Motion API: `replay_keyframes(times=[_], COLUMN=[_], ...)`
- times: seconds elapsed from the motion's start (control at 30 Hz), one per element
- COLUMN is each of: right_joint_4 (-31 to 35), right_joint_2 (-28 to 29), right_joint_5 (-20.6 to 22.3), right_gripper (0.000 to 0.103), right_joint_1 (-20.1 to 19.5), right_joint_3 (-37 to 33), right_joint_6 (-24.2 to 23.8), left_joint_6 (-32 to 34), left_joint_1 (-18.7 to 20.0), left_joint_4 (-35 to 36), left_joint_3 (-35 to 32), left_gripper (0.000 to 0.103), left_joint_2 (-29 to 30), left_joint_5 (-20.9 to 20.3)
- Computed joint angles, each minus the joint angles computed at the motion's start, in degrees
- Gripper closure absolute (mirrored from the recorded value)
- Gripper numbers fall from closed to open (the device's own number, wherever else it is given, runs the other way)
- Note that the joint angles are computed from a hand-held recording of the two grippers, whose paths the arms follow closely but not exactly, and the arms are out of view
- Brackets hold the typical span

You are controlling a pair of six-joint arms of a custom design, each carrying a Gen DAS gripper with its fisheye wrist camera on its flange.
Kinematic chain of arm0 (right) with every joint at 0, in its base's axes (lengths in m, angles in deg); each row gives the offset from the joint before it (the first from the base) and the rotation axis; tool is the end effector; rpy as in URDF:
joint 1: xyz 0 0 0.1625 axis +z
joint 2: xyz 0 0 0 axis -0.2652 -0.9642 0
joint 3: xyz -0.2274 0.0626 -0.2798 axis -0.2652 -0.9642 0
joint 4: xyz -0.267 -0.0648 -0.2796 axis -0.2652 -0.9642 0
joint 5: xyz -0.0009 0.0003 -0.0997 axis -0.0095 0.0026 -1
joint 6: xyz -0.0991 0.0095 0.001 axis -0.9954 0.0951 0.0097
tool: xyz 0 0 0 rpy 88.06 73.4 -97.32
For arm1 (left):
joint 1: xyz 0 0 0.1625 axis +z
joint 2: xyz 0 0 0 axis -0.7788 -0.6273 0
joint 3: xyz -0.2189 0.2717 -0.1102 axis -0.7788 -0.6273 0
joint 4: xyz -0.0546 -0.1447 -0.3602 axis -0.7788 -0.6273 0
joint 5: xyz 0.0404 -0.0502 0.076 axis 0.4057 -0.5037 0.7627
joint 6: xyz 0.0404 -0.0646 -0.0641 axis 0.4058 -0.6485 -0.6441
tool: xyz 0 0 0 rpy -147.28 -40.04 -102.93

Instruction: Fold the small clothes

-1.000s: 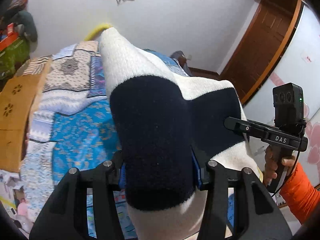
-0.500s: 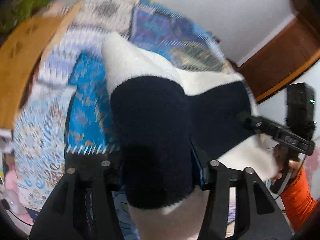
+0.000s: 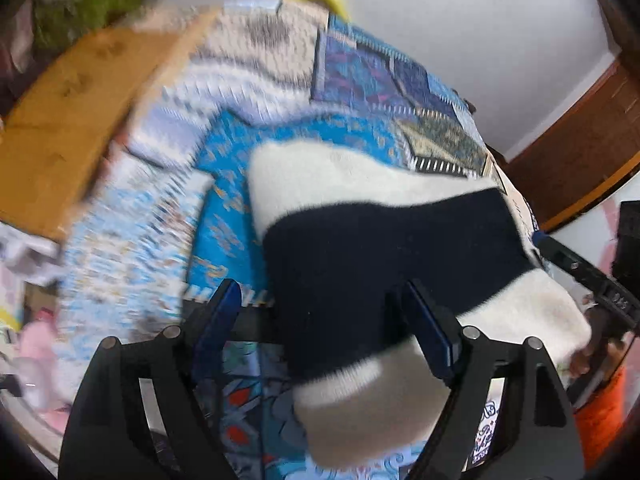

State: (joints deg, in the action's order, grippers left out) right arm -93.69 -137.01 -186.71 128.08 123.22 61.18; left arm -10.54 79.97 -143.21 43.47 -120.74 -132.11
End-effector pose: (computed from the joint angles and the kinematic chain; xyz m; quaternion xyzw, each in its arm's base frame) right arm 0.2674 -0.3679 0.2538 0.2709 -0.9392 0.1677 0.1279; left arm -0.1985 -0.3385 0.2746 0.0114 0.9288 -0.2863 0.2350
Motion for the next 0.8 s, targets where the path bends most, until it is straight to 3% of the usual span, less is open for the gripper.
replay_keyframes(times=[0.2,0.4,0.6,0.8], right_joint_4=[-0.3,-2.7,-7.7,-16.8], right_joint_2=[-6.0,-11.6,-16.1,-16.8], right_joint_5=[-0.4,-0.2,-1.0,-9.3], right_gripper=[0.050,0.050,0.050,0.049], right_joint_1=[6.2,14.8,24.5,34.3], right_joint_3=[-0.1,-0.1,1.1,3.4], right_joint_6=[-0.1,-0.5,-0.5,-1.4], left_joint_6=[-12.2,-28.2,-46.1,-59.5], left_joint_1=[-14.1,-28.0,-39.2,-45.2], left_joint_4=[18.8,39.5,61.1,76.2], left_joint_3=[-6.0,-14.9,-23.5,-28.9], left_gripper=[0.020,0.020,0.020,0.020], left_joint_2=[-1.1,3.9,11.8,18.8], left_joint_5=[9.0,16.7,19.9,19.2])
